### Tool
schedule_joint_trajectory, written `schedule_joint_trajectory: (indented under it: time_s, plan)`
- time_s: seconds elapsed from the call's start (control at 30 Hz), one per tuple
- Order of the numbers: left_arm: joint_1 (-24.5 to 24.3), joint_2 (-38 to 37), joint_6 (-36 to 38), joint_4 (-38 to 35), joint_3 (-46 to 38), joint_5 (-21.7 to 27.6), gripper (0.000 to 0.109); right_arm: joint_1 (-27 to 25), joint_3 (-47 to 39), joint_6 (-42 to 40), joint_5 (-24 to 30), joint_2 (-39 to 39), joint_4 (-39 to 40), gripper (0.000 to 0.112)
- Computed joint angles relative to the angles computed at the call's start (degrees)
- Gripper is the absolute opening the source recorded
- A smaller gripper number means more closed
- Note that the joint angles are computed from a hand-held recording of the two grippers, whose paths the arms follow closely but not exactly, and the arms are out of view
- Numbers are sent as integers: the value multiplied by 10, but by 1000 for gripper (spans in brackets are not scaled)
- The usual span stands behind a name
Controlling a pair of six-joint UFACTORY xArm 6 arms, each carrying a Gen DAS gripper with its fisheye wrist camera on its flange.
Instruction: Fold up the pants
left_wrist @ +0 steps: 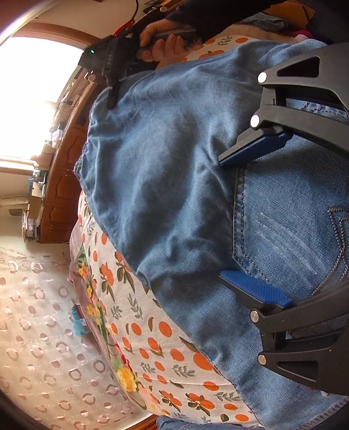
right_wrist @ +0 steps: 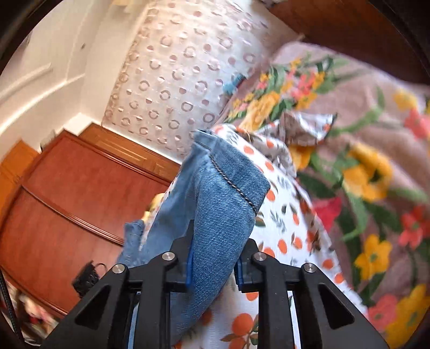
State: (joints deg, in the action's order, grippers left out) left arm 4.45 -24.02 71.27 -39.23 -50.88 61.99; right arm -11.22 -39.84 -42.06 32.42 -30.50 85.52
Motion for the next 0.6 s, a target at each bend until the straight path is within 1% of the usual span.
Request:
schedule_joint_trajectory:
  time_s: [0.1, 0.17, 0.2, 0.23, 0.3, 0.4, 0.47, 0.6]
  plan:
    - [11, -15, 1, -21, 0, -8, 80, 58, -15, 72, -85, -13, -109, 21]
    - [30, -21, 11, -45, -10, 7, 80, 91, -28, 148, -125, -14, -210, 20]
    - [42, -27, 17, -55, -14, 12, 80, 101, -33, 187, -136, -16, -262, 20]
    - [53, -31, 25, -63, -18, 16, 80, 113, -40, 228, -145, -18, -320, 20]
    - [80, -37, 38, -81, -26, 21, 80, 141, -61, 291, -161, -9, -411, 20]
    - [129, -23, 47, -102, -53, 43, 80, 185, -97, 386, -176, 9, -543, 20]
    - [161, -15, 60, -116, -67, 56, 80, 216, -126, 437, -182, 31, -613, 20]
    - [234, 12, 79, -143, -106, 86, 80, 293, -204, 503, -187, 101, -710, 20]
